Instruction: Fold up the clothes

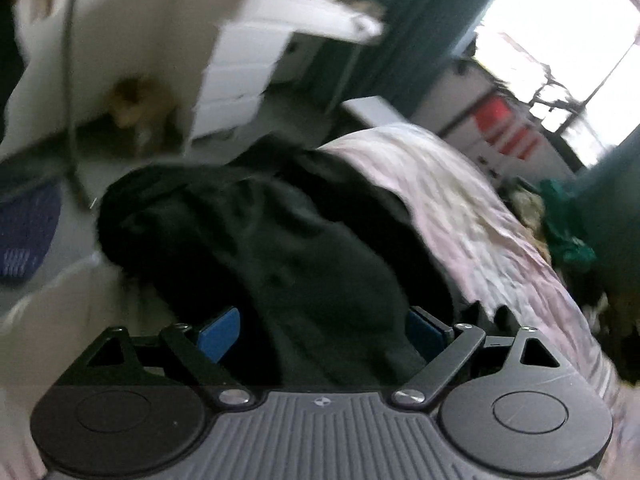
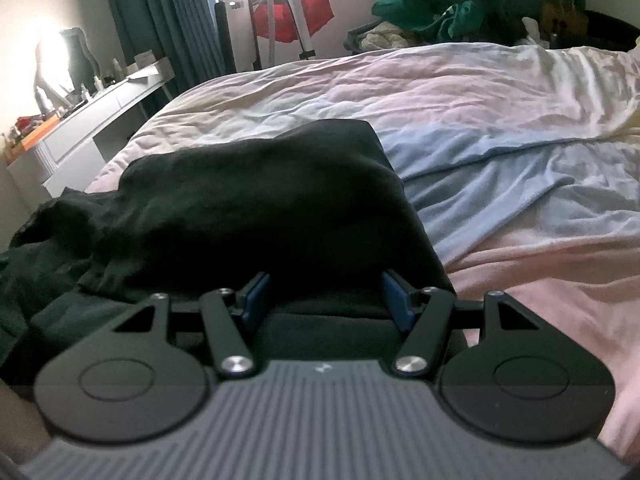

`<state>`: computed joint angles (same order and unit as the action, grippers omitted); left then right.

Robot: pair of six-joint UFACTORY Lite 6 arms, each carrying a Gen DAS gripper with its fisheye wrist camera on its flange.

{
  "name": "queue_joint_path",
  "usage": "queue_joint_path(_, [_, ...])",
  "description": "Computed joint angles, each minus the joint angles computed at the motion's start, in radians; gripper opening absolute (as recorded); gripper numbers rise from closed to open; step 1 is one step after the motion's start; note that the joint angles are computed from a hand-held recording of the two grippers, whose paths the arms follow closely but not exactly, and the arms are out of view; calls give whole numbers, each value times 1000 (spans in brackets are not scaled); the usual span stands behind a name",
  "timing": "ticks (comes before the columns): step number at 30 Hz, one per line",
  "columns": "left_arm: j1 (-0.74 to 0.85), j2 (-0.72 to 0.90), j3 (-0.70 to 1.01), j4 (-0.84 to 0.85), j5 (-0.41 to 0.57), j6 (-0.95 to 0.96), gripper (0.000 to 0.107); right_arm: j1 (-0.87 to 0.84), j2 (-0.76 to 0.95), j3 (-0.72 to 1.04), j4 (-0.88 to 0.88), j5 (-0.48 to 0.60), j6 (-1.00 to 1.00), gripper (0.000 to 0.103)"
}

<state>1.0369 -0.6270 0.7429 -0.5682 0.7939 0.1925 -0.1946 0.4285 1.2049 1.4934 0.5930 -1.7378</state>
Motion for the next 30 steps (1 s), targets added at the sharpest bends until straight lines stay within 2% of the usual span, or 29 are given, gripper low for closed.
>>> queue_joint_path(4, [121,86,3,-13,63,-54,91,-18,-10,-7,-15,14,10,64])
queue_joint_path(9, [222,208,-31,-154,33,-64,91,-41,-14,-9,-42,35,49,63])
queue_joint_path(16, [144,343,-77,-379,-120,70,91,-46,-16,-6,-55,43,67,64])
queue_joint_path(19, [106,372,-78,-474,-147,146,91,-49,-19,-11,-39,73,35,65])
queue_joint_path(21, [79,379,-81,-496,-171,168,93,-50,-44,-44,18,118,-59,65])
queue_joint_path(25, [69,385,-92,-533,-179,216,94,-6,-96,-128,167,102,-277,64])
queue_joint_path(30, [88,394,-98,-521,-127,240,94,54,-13,-51,21,-3,-132,64])
